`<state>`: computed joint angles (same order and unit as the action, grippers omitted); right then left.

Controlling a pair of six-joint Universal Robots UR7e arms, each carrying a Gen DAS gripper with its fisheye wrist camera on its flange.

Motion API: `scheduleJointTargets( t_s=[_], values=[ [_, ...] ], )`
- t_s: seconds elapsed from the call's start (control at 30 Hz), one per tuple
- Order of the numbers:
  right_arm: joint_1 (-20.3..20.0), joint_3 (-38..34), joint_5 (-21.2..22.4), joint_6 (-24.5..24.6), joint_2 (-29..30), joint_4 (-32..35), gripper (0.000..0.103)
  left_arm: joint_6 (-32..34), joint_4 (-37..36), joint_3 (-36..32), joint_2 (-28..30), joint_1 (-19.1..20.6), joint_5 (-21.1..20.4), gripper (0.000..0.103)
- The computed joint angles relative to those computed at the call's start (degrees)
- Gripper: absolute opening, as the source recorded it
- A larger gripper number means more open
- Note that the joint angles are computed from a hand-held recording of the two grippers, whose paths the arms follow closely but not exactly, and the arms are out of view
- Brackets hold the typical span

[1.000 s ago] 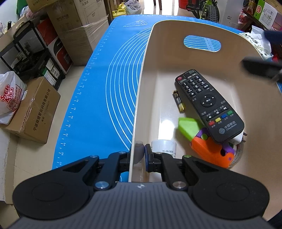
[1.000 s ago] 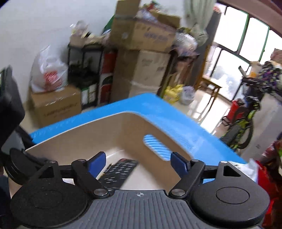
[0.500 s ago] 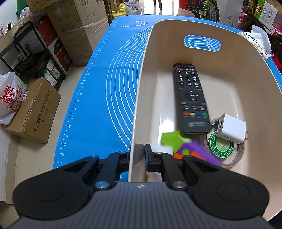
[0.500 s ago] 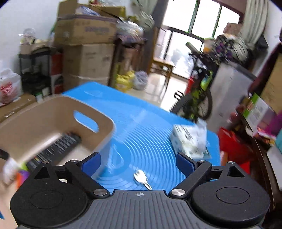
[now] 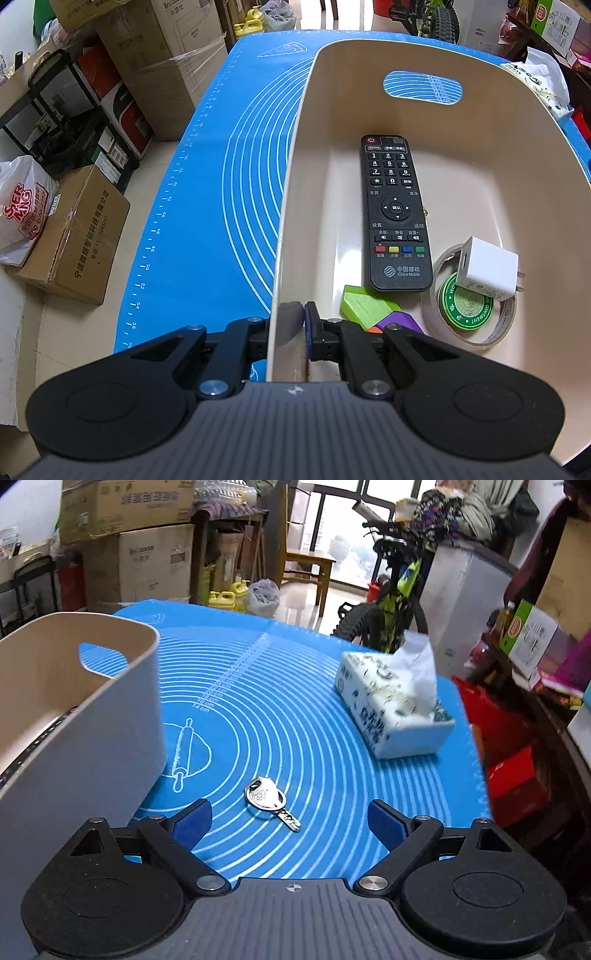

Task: Organize rigid objects
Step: 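Move the right gripper to the silver key on the mat and grasp it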

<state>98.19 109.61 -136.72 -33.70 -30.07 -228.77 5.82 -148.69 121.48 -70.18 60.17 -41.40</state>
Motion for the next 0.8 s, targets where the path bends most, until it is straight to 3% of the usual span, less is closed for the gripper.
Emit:
scheduleJointTargets(
  t_s=[0.23,0.4,0.47,0.57,0.8],
  values=[
    [-2.9,-2.1,3.0,2.2,1.1,2.2,0.084,-0.1,0.2,-0.3,0.3,0.1,0.1,0.012],
    [-4.2,-3.2,5.0,0.8,2.5,1.5,0.076,0.0,0.3,-0.4,0.4,0.1,0.1,0.012],
    [-4.6,-2.7,6.8,0.1,2.6,-0.1,0.07,0.0,0.3,-0.4,0.4,0.1,0.1,0.012],
    [-5.2,-1.4,10.1,1.2,1.6,0.6,0.04,0.1,0.2,-0.4,0.4,0.1,0.1,0.012],
    [-4.8,-1.2,9.8,4.9,0.5,3.5,0.039,0.2,0.1,-0.5,0.5,0.1,0.2,0.012]
  ],
)
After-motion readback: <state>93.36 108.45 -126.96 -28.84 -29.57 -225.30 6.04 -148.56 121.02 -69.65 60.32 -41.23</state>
